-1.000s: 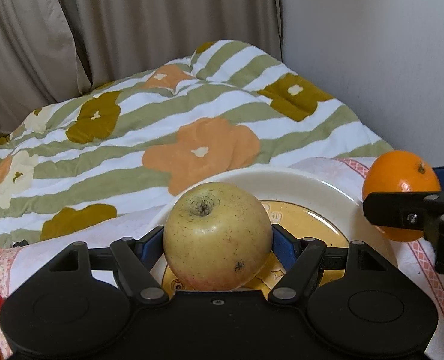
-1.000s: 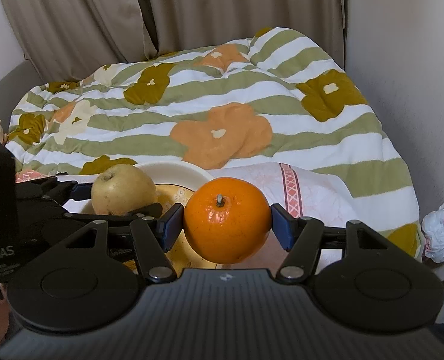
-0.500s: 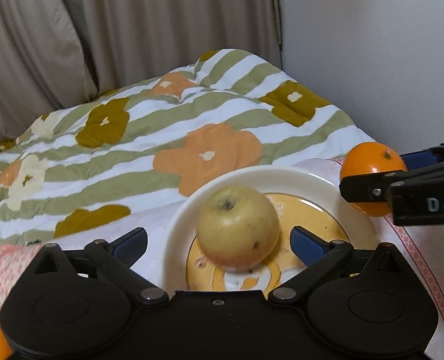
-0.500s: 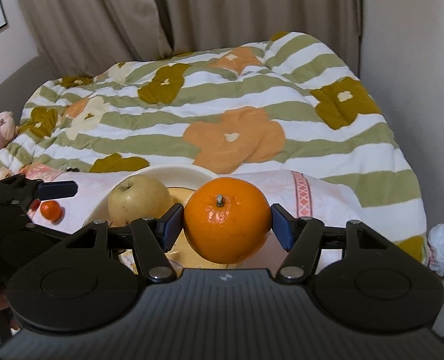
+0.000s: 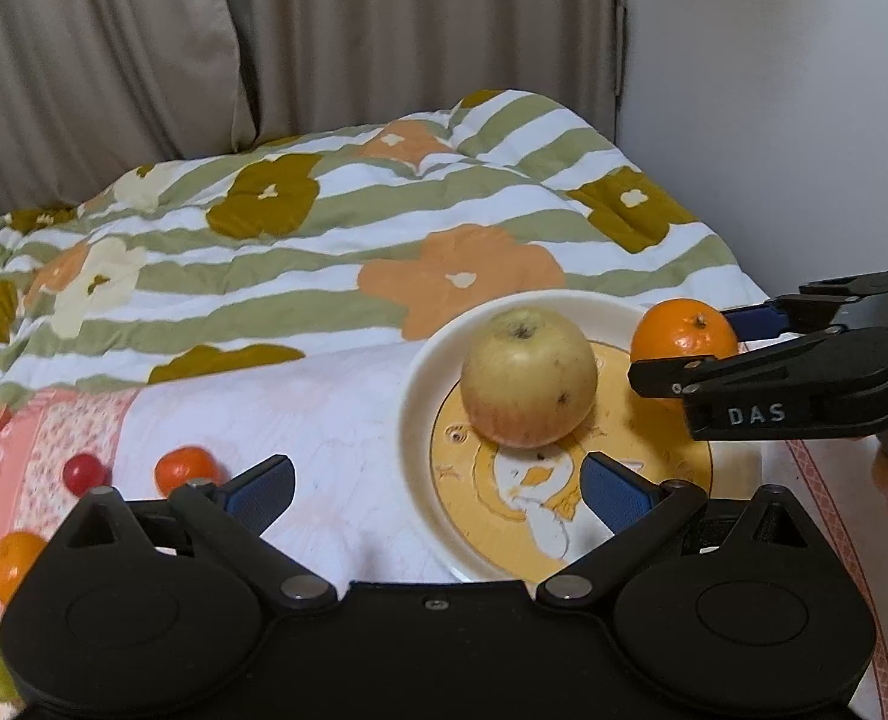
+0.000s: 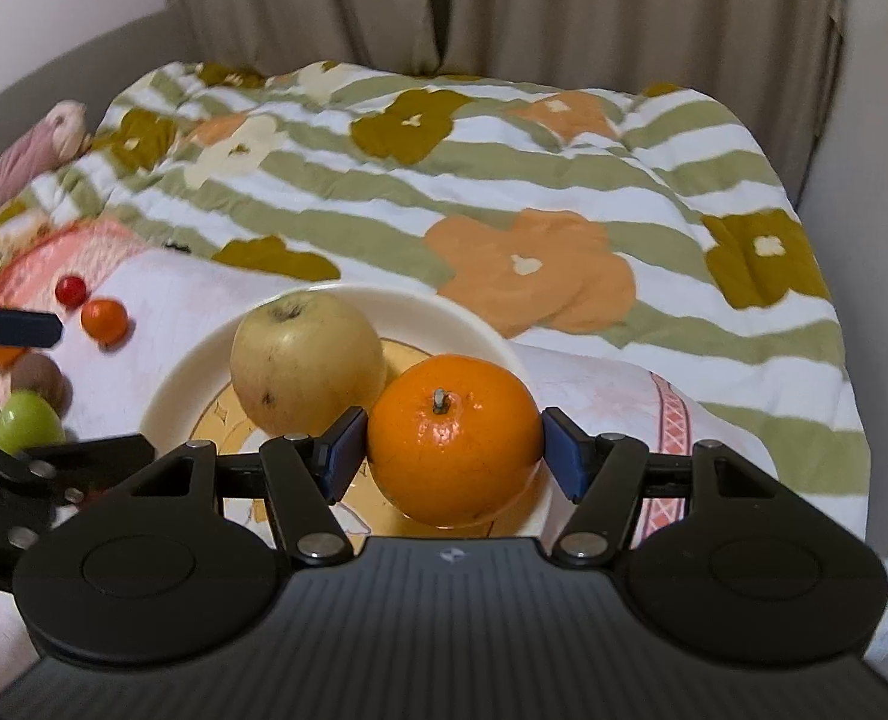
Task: Organize fruits
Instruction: 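Lower the yellow apple into the bowl and open the left tool while the right tool releases the orange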
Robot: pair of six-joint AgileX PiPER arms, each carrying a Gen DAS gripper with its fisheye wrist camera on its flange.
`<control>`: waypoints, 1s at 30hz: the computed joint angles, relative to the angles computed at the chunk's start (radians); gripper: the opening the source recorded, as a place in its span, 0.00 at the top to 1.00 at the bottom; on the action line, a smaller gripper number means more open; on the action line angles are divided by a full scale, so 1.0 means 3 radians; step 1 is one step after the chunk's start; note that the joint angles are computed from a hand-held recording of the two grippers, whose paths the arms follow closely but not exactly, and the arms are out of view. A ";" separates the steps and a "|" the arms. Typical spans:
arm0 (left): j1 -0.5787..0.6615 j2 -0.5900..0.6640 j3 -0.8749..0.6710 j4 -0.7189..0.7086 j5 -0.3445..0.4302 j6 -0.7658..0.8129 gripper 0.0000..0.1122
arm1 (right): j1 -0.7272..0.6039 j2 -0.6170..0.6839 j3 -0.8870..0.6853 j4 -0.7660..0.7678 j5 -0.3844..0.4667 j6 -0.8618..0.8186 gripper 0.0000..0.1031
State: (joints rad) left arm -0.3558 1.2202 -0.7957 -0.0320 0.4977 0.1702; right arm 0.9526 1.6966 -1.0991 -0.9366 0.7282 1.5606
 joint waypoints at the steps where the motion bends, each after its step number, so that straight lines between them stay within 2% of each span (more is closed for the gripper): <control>1: 0.0014 -0.0017 0.0013 0.0016 0.0010 -0.0012 0.08 | -0.0002 0.0031 -0.0012 -0.0010 -0.0018 -0.0026 0.24; 8: 0.0102 -0.0152 0.0070 0.0005 0.0082 -0.0056 0.08 | -0.0002 0.0146 -0.0014 -0.0163 -0.0087 -0.0018 0.22; 9: 0.0105 -0.0182 0.0090 0.0006 0.0088 -0.0065 0.08 | 0.0036 0.0170 -0.0033 -0.0227 -0.0017 0.0019 0.19; 10: 0.0101 -0.0201 0.0097 0.0014 0.0098 -0.0082 0.08 | 0.0086 0.0186 -0.0045 -0.0313 0.0066 0.0067 0.06; 11: 0.0113 -0.0215 0.0107 -0.0002 0.0098 -0.0063 0.08 | 0.0136 0.0193 -0.0059 -0.0368 0.0157 0.0094 0.00; 14: 0.0104 -0.0255 0.0117 -0.0004 0.0115 -0.0078 0.08 | 0.0264 0.0125 0.0010 -0.0564 0.0301 0.0338 0.00; 19: 0.0116 -0.0332 0.0109 0.0001 0.0161 -0.0086 0.08 | 0.0330 -0.0039 0.0063 -0.0432 0.0378 0.0468 0.00; 23: 0.0170 -0.0452 0.0086 -0.0017 0.0223 -0.0041 0.08 | 0.0486 -0.0115 -0.0026 -0.0329 0.0690 0.0437 0.00; 30: 0.0442 -0.0835 0.0058 -0.0234 0.0359 0.0362 0.08 | 0.0878 -0.0200 -0.0330 -0.0145 0.1313 0.0422 0.00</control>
State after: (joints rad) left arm -0.2232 0.9697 -0.7782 -0.1023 0.6053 0.2787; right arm 1.2160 1.6365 -1.1982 -0.9802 1.1221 1.6872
